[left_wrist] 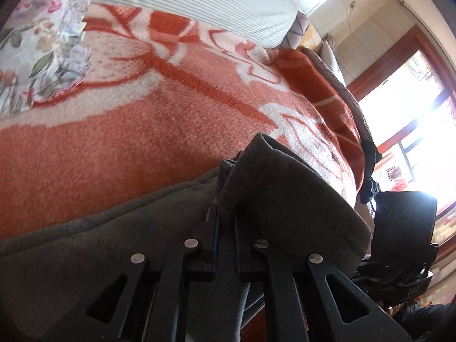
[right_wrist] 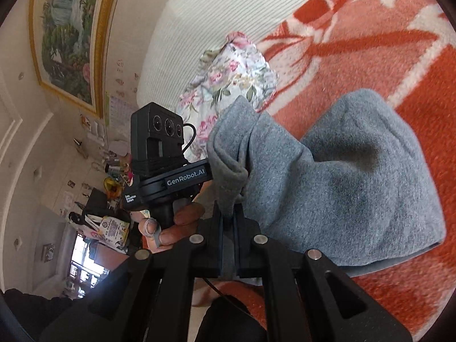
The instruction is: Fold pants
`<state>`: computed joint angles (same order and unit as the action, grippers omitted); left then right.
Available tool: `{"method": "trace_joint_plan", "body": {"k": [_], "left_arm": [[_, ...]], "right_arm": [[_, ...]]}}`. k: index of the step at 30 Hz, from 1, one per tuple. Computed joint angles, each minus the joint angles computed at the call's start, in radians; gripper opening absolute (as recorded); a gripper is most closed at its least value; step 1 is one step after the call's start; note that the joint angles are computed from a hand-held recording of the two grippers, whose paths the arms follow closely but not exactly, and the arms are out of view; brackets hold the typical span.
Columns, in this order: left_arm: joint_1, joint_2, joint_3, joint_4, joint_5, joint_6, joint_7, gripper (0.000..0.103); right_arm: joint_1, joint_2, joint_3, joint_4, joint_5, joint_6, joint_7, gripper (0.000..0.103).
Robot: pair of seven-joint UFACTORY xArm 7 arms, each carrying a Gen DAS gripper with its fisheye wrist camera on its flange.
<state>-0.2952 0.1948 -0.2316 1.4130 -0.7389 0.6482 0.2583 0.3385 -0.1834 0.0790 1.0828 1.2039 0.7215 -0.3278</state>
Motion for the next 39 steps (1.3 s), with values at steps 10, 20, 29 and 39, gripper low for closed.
{"method": "trace_joint_plan", "body": {"k": [10, 20, 29, 39], "left_arm": [[0.03, -0.14, 0.042, -0.257, -0.248, -0.055, 0.128, 0.007], [0.004, -0.312, 0.089, -0.473, -0.171, -0.153, -0.055, 0.004], [-0.082, -0.456, 0.128, -0.528, -0.018, -0.216, -0.212, 0.004], [-0.095, -0.354, 0.067, -0.473, 0.244, -0.157, -0.482, 0.008]], "right_arm": [[0.013, 0.107, 0.046, 0.039, -0.038, 0.077, 0.015, 0.007], [0.005, 0.138, 0.072, 0.042, -0.182, 0.129, 0.121, 0.014], [0.012, 0.071, 0.063, 0.044, -0.165, 0.11, 0.068, 0.056], [0.004, 0.216, 0.077, 0.248, -0.412, 0.069, 0.194, 0.056]]}}
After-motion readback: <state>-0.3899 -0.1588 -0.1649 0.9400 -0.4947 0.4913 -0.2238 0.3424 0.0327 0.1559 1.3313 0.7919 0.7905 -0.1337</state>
